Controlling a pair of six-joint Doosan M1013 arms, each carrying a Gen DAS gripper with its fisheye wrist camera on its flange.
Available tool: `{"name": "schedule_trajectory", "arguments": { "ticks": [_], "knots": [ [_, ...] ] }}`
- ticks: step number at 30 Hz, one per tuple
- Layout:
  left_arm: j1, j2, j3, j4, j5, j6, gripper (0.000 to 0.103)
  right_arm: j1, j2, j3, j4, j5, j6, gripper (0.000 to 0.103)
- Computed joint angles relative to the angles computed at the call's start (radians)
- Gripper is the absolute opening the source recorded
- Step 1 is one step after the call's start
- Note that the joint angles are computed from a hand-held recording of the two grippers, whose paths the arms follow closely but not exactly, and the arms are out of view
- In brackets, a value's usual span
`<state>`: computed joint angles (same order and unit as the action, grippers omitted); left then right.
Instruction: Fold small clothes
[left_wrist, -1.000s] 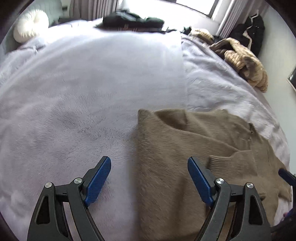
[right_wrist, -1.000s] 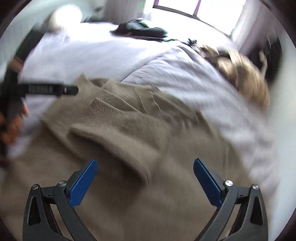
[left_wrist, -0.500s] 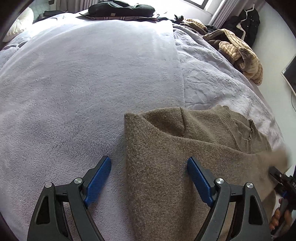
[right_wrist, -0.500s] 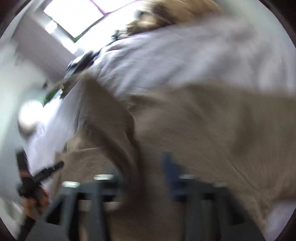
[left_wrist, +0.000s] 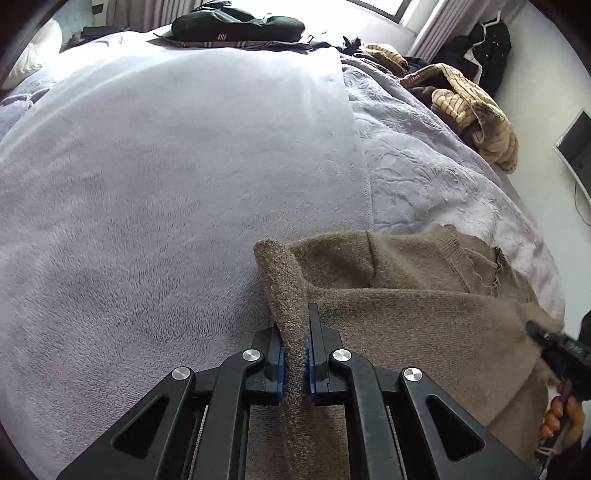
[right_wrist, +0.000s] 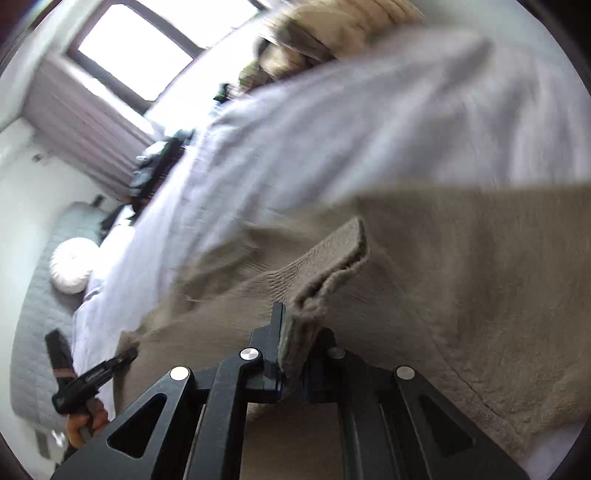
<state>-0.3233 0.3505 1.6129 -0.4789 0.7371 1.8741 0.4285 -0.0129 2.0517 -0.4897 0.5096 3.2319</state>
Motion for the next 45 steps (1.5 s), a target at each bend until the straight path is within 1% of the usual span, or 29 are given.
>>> {"name": "schedule_trajectory", "arguments": {
  "ticks": [1, 2, 3, 4, 5, 6, 7, 10, 12, 15, 16, 17, 18, 19, 20, 21, 22, 23, 25, 27, 28, 30, 31, 33, 36, 39, 41, 43, 45],
  "knots": [
    [0.001, -0.007, 0.007, 0.007, -0.017, -0.014, 0.019, -0.005, -0.004, 0.012, 0.025, -0.018, 0.001, 0.008],
    [-0.002, -0.015, 0.014, 0.045, -0.040, -0.054, 0.026, -0.001, -0.014, 0.027, -0.003, -0.040, 0.050, 0.009],
    [-0.006, -0.027, 0.019, 0.112, -0.063, -0.120, 0.053, 0.006, -0.024, 0.032, -0.023, -0.035, 0.086, 0.012],
    [-0.006, -0.040, 0.027, 0.160, -0.084, -0.165, 0.083, 0.009, -0.029, 0.033, -0.019, -0.027, 0.083, 0.018],
    [0.000, -0.055, 0.040, 0.156, -0.111, -0.158, 0.089, 0.013, -0.037, 0.036, -0.014, -0.017, 0.076, 0.020],
    [0.015, -0.074, 0.056, 0.099, -0.129, -0.098, 0.089, 0.019, -0.042, 0.034, -0.017, 0.002, 0.072, 0.027],
    [0.028, -0.078, 0.057, 0.048, -0.114, -0.041, 0.089, 0.028, -0.048, 0.031, -0.024, 0.021, 0.070, 0.032],
    [0.046, -0.096, 0.062, 0.023, -0.042, 0.018, 0.089, 0.062, -0.055, 0.017, -0.063, 0.071, 0.090, 0.033],
    [0.054, -0.100, 0.068, -0.001, 0.017, 0.060, 0.089, 0.073, -0.064, 0.021, -0.068, 0.053, 0.101, 0.034],
    [0.060, -0.092, 0.074, -0.060, 0.120, 0.099, 0.089, 0.071, -0.071, 0.041, -0.036, 0.006, 0.106, 0.049],
    [0.056, -0.088, 0.077, -0.062, 0.146, 0.096, 0.087, 0.069, -0.066, 0.041, -0.046, 0.003, 0.125, 0.049],
    [0.049, -0.089, 0.084, -0.060, 0.154, 0.096, 0.080, 0.066, -0.062, 0.040, -0.058, -0.002, 0.142, 0.049],
    [0.040, -0.091, 0.091, -0.048, 0.153, 0.097, 0.057, 0.061, -0.057, 0.041, -0.073, -0.014, 0.163, 0.049],
    [0.024, -0.094, 0.095, -0.009, 0.144, 0.088, 0.040, 0.052, -0.054, 0.043, -0.077, -0.033, 0.176, 0.048],
    [0.014, -0.102, 0.103, 0.000, 0.130, 0.097, 0.034, 0.048, -0.052, 0.044, -0.083, -0.042, 0.189, 0.044],
    [0.009, -0.109, 0.107, -0.001, 0.123, 0.106, 0.023, 0.043, -0.050, 0.042, -0.077, -0.043, 0.188, 0.013],
    [0.006, -0.113, 0.108, 0.006, 0.114, 0.108, 0.020, 0.044, -0.052, 0.040, -0.071, -0.037, 0.192, 0.008],
    [0.007, -0.115, 0.108, 0.002, 0.110, 0.119, 0.018, 0.052, -0.057, 0.042, -0.096, -0.039, 0.224, 0.008],
    [0.016, -0.111, 0.107, -0.013, 0.120, 0.150, 0.018, 0.074, -0.061, 0.039, -0.111, 0.003, 0.233, 0.008],
    [0.022, -0.103, 0.108, -0.032, 0.125, 0.172, 0.018, 0.079, -0.056, 0.047, -0.071, 0.023, 0.224, 0.008],
    [0.025, -0.103, 0.112, -0.043, 0.122, 0.184, 0.018, 0.074, -0.063, 0.073, -0.081, -0.019, 0.280, 0.007],
    [0.028, -0.107, 0.114, -0.052, 0.117, 0.180, 0.018, 0.078, -0.082, 0.106, -0.161, -0.067, 0.424, 0.006],
    [0.030, -0.110, 0.116, -0.050, 0.115, 0.173, 0.018, 0.083, -0.084, 0.108, -0.177, -0.062, 0.448, 0.007],
    [0.032, -0.120, 0.122, -0.044, 0.103, 0.160, 0.018, 0.092, -0.091, 0.097, -0.143, -0.023, 0.392, 0.010],
    [0.027, -0.143, 0.138, -0.010, 0.073, 0.148, 0.018, 0.119, -0.110, 0.084, -0.106, 0.067, 0.333, 0.011],
    [0.020, -0.168, 0.157, 0.023, 0.057, 0.129, 0.018, 0.139, -0.140, 0.102, -0.111, 0.072, 0.369, 0.013],
    [0.016, -0.185, 0.169, 0.034, 0.059, 0.117, 0.018, 0.157, -0.155, 0.110, -0.121, 0.081, 0.391, 0.018],
    [0.004, -0.208, 0.187, 0.059, 0.046, 0.106, 0.018, 0.182, -0.169, 0.116, -0.138, 0.089, 0.421, 0.032],
    [-0.005, -0.229, 0.205, 0.064, 0.041, 0.103, 0.018, 0.203, -0.178, 0.119, -0.154, 0.090, 0.445, 0.042]
  ]
}}
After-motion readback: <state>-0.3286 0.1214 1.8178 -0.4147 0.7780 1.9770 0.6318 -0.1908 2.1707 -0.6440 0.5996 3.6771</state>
